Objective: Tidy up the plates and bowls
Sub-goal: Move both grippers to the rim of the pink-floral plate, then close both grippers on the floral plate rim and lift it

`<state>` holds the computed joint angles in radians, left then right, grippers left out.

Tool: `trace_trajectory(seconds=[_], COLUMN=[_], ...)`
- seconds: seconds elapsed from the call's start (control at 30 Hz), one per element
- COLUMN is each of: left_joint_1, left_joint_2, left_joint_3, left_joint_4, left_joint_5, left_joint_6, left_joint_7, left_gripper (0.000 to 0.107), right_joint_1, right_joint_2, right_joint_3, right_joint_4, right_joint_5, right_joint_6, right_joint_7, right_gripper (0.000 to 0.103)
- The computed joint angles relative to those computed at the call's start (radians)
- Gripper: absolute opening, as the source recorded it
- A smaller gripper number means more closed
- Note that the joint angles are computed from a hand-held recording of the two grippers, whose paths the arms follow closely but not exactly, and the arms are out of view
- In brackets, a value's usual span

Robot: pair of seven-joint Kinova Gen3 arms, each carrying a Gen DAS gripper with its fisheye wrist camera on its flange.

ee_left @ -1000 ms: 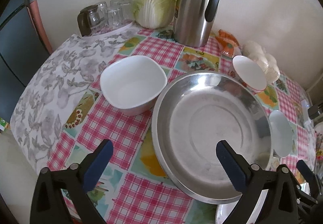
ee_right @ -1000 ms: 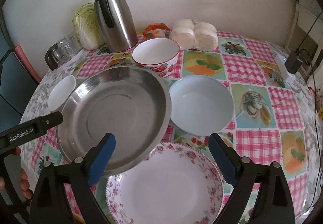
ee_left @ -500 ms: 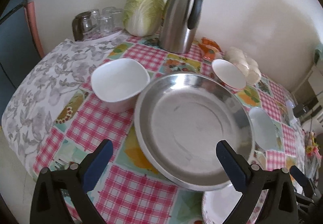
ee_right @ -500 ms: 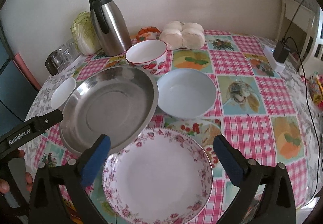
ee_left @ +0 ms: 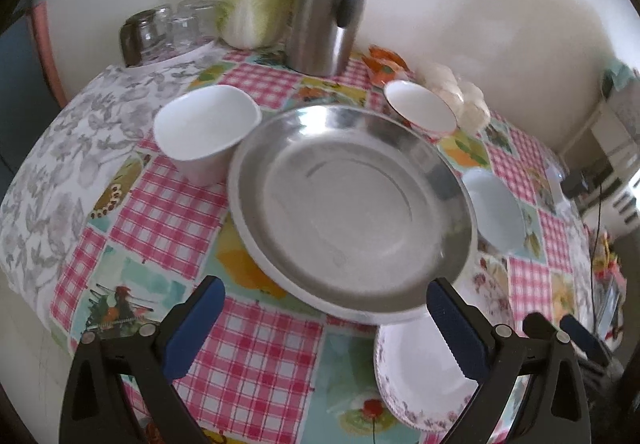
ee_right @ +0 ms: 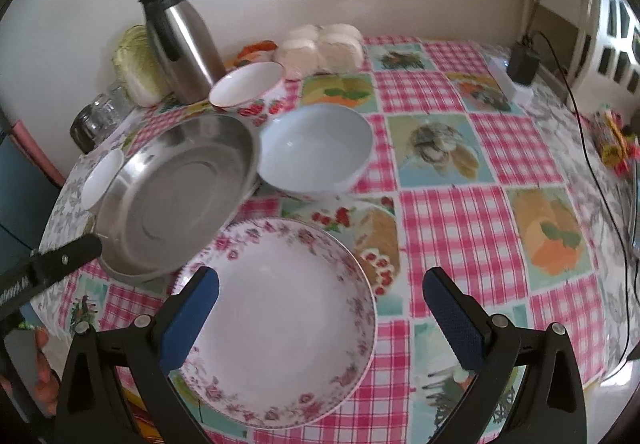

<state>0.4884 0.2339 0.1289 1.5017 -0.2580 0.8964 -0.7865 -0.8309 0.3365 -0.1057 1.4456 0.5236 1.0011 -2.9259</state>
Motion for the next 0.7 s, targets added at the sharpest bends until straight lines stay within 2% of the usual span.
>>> trace_trajectory(seconds=[0.23,0.5,0.6,0.7], left_joint_1=[-0.001,-0.009,-0.003,-0.004], left_joint_2=[0.065,0.117,0.139,0.167], left_joint_3=[0.023,0.021,0.019,0.02], left_joint_4=[-0.068,-0.115,-0.135,-0.159], left_joint_5=[0.075,0.166,0.178,0.202], left_joint_6=[0.094,0.159,0.177,0.2], left_joint_7=[-0.106,-0.171,-0.188,-0.202], left_gripper=[0.09,0.088,0.081,0.075], right_joint_1=[0.079,0.129,0.145,0.158], right_joint_2=[0.028,0.018,0.016,0.017], right_joint_3=[-0.011,-0.006,-0.004,-0.007], right_joint_4=[0.006,0.066,0.084,0.091], right_joint_5=[-0.166,-0.26,-0.285,-0.307], right_joint_6=[0.002,-0.078,-0.106,-0.12], right_joint_7=[0.068,0.083,0.085,0.1], right_gripper=[0.102,0.101,0.095,0.078])
